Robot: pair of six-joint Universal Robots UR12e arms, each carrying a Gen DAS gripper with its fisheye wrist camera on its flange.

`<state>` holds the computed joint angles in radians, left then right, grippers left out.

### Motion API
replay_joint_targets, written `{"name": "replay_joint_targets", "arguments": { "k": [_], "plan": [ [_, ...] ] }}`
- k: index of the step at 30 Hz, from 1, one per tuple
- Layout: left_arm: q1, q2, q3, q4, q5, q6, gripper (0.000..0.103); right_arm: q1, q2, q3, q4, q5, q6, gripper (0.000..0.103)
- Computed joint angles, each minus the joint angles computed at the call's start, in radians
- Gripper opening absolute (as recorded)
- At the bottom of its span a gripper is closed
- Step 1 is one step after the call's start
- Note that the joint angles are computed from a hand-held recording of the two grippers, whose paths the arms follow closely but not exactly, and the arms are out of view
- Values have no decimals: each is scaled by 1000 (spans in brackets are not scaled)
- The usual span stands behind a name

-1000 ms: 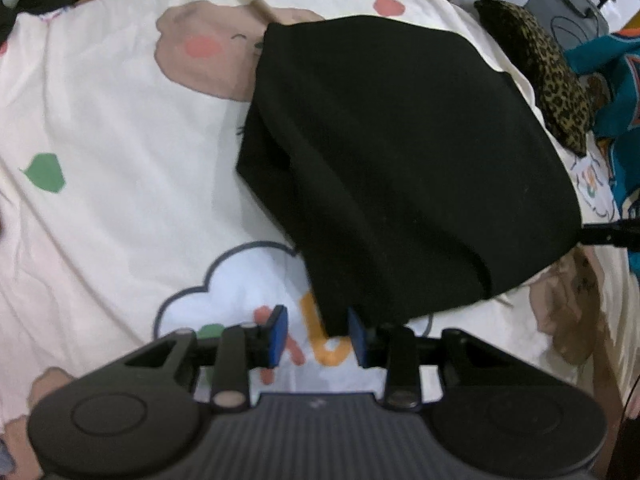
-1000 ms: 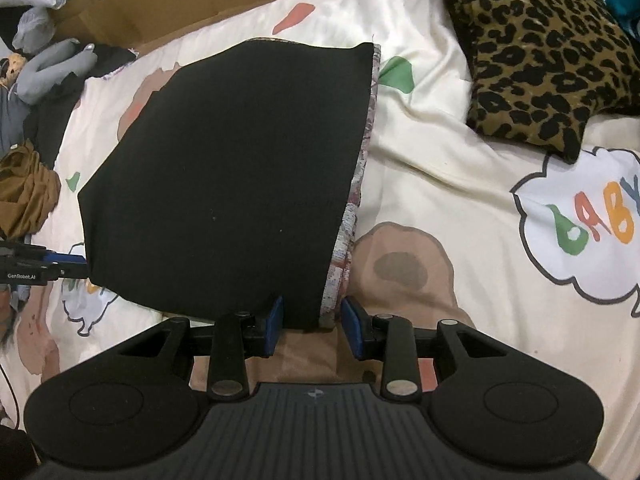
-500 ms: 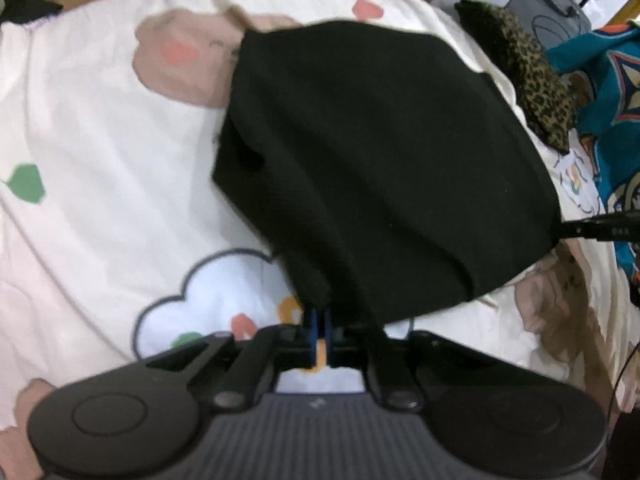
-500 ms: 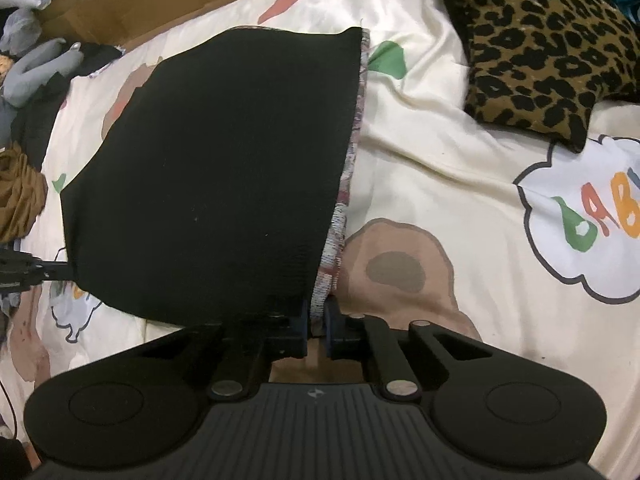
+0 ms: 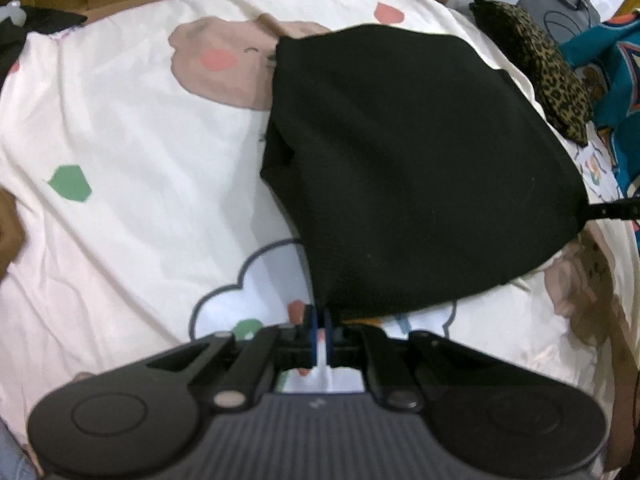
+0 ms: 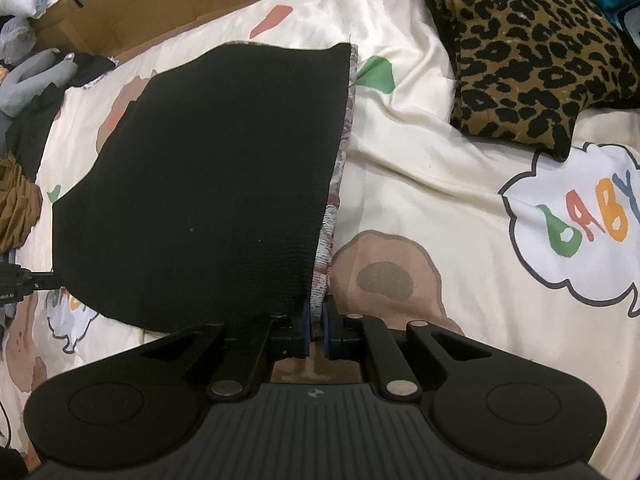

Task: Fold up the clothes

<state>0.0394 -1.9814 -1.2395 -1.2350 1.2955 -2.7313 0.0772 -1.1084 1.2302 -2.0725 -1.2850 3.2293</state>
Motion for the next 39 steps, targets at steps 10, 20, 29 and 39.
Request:
{"name": "replay_joint_targets", "arguments": {
  "k": [10, 20, 29, 39],
  "plan": [
    [1, -8, 21, -35, 80, -26, 1, -13, -13, 23, -8, 34, 31, 9],
    [-9, -15, 48, 47, -17, -46, 3, -16, -46, 67, -104, 43, 58, 19],
    [-58, -34, 54, -36, -155, 135, 8, 13, 3, 38, -61, 132, -102, 21],
    [-67, -42, 22, -4, -64, 73, 3, 9, -10, 65, -91, 39, -89, 17]
  ]
}}
